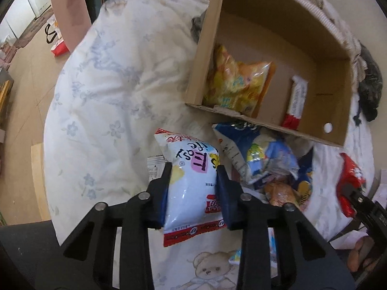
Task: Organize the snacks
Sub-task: 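Grasp the white chips bag with the left gripper while the right grasps the red candy bag, then carry the white chips bag and red candy bag over the box with both grippers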
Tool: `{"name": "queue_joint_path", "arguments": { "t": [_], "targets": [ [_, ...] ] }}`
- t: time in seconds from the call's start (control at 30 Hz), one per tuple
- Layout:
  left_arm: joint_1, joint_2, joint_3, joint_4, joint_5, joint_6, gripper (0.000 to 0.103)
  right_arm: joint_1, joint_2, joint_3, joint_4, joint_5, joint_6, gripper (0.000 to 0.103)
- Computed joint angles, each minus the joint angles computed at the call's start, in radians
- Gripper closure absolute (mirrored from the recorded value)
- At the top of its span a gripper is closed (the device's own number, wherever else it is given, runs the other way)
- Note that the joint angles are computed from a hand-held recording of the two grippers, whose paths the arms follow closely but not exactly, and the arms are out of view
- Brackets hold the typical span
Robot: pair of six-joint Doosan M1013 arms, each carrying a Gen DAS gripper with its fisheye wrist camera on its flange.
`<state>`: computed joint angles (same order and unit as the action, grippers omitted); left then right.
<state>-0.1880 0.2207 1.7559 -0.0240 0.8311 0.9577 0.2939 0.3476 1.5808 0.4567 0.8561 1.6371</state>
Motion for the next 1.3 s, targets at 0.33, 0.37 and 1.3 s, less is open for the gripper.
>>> {"name": "queue_joint_path", "arguments": {
  "t": [0.33,0.37,1.3],
  "targets": [
    [-0.02,-0.066,0.034,0.06,-0.086,0.008,0.076,0.011,0.0,-0.007,0.015,0.005,-0.018,0.033],
    [-0.027,-0.069,0.035,0.074,-0.086,0.006,0.076,0.013,0.001,-0.008,0.014,0.008,-0.017,0.033],
    [-0.073,-0.162,0.011,0.383,-0.209,-0.111,0.076,0.03,-0.082,0.122,0.237,-0.388,-0.408,0.033]
  ]
}}
